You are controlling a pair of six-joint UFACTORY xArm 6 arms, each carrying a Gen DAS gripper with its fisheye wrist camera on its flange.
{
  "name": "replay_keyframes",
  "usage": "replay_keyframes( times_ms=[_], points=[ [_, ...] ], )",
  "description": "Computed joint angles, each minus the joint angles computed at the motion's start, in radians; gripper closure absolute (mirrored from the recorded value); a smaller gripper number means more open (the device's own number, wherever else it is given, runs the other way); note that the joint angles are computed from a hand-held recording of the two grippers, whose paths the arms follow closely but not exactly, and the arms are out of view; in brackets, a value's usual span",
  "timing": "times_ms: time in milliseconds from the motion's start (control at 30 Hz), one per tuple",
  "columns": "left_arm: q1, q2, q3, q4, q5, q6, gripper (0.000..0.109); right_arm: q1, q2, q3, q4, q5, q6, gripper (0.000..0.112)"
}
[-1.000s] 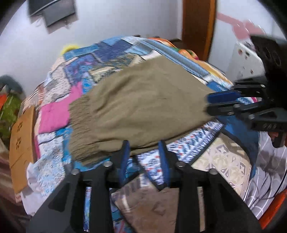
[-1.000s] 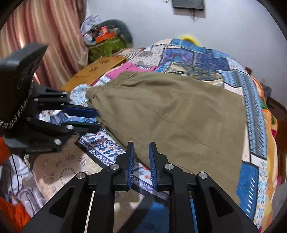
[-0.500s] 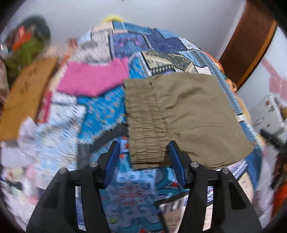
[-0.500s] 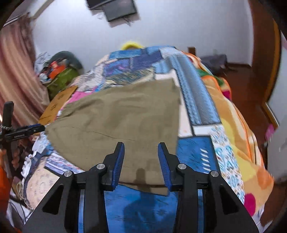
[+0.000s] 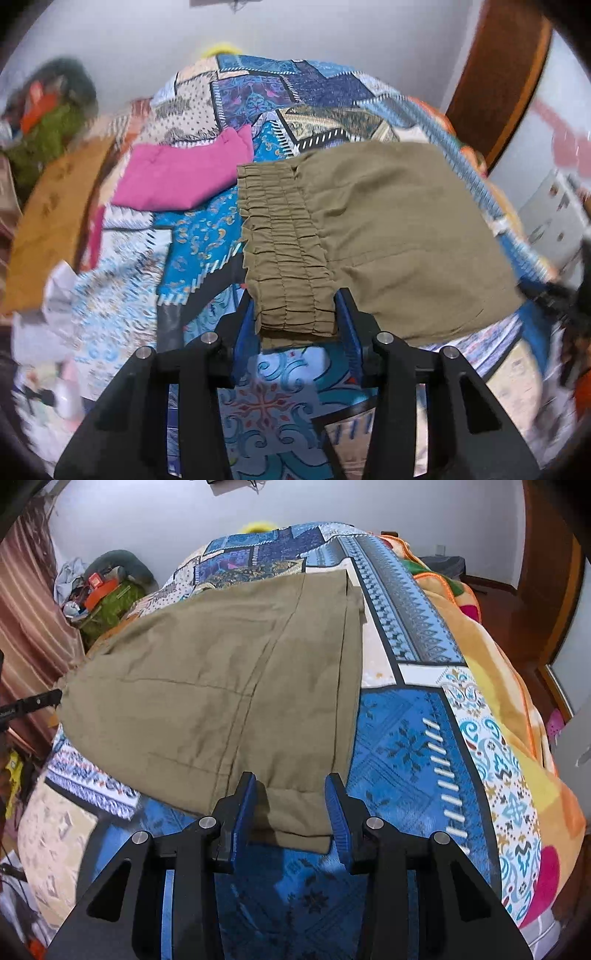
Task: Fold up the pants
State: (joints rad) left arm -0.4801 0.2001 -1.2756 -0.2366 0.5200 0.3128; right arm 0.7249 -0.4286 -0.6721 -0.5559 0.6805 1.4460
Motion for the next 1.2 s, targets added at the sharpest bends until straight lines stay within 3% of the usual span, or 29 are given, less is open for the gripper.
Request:
replay_keyframes(
  times_ms=[200,433,567,633,833,1200],
  points=[
    [0.010,-0.009,0.048,-0.068,-0.049,0.003,0.060,-0.004,-0.054,0.084,0.009,-0.063,0.063,0.078],
    [0.002,-0.048,0.058,0.191,-0.069,-0.107,0.048,0.001,-0.066,0.037,0.066,0.027,-0.033,0.078],
    [0.010,-0.026,-0.011,0.175,-0.047,-0.107,0.045,-0.013,-0.073,-0.006,0.022,0.071,-0.035,0.077],
    [0.012,0.008,-0.066,0.209,-0.056,-0.137,0.040,-0.032,-0.075,-0.034,-0.012,0.091,-0.045,0.075],
    [0.011,0.167,-0.295,0.252,-0.017,-0.177,0.038,-0.123,-0.045,-0.106,-0.080,0.080,-0.116,0.072],
    [0.005,0.553,-0.838,0.284,0.201,-0.168,0.038,-0.352,0.176,-0.220,-0.042,-0.110,-0.333,0.070]
  ],
)
